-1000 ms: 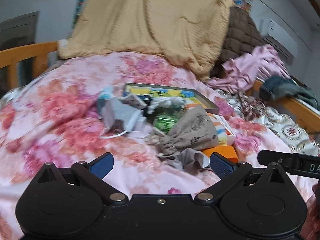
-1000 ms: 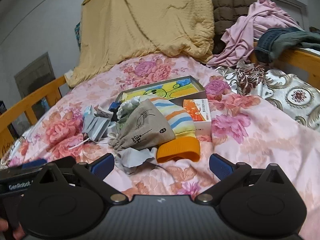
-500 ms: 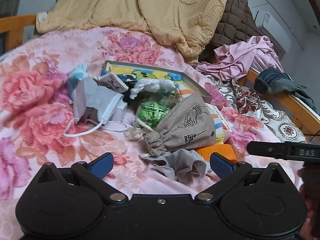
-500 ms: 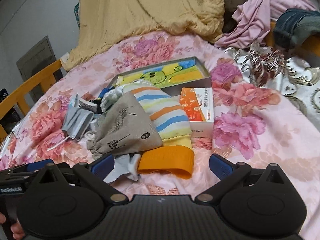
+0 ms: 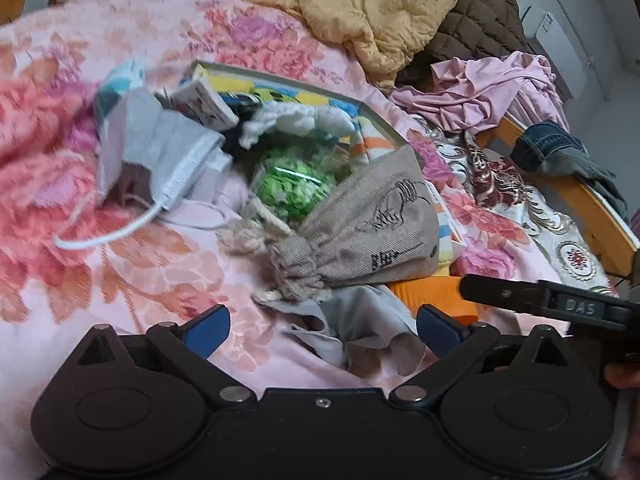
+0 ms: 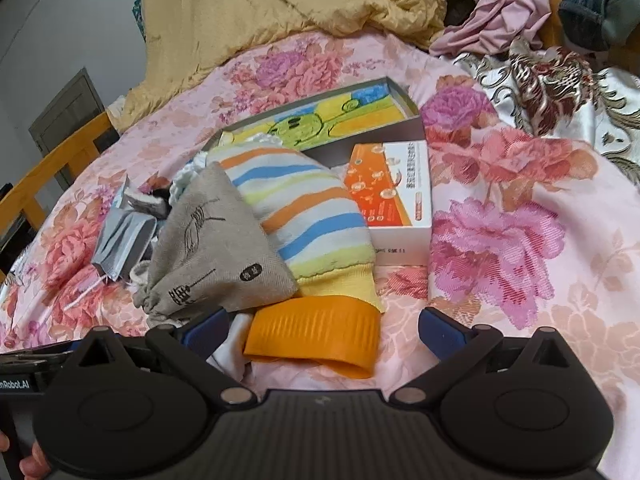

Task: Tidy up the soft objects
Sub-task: 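Grasp the grey cloth with the left gripper while the right grasps the orange silicone piece, then carry the grey cloth into the frog tray while the right gripper releases the orange piece there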

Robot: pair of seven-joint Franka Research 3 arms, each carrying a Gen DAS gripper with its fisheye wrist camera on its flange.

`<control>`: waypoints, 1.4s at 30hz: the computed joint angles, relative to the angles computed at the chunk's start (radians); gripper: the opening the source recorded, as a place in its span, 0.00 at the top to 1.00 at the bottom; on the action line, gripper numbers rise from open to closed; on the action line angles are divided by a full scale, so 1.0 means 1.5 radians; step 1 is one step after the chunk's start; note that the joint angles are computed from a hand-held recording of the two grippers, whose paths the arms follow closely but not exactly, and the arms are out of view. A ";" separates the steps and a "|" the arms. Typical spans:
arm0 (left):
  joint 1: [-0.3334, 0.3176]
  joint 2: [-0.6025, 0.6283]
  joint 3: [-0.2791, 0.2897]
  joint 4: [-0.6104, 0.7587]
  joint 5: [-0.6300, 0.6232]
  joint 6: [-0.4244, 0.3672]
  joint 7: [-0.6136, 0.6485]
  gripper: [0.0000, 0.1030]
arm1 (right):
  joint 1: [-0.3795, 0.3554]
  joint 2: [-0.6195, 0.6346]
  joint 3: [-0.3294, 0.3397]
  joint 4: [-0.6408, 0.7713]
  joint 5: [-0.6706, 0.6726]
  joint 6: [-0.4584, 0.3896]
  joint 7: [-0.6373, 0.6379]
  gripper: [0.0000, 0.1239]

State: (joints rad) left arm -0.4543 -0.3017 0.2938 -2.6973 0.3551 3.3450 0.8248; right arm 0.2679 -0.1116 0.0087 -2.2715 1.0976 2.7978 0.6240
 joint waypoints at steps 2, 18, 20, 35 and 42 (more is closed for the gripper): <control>-0.077 0.008 0.080 0.005 0.020 0.014 -0.006 0.07 | 0.000 0.005 0.000 0.004 -0.007 -0.010 0.001 0.17; -0.173 0.035 0.150 0.034 -0.030 -0.030 -0.014 0.62 | -0.010 0.021 0.008 0.010 -0.020 -0.028 0.044 0.35; -0.139 0.038 0.112 0.032 -0.050 -0.033 -0.010 0.68 | -0.010 0.021 0.011 0.007 -0.030 -0.016 0.057 0.42; 0.069 -0.009 -0.136 -0.014 -0.098 -0.028 -0.039 0.96 | 0.019 -0.035 0.006 -0.043 -0.048 0.053 0.048 0.79; 0.127 -0.066 -0.227 -0.033 -0.107 -0.067 -0.053 0.96 | 0.059 -0.085 -0.027 -0.070 0.046 0.104 -0.030 0.83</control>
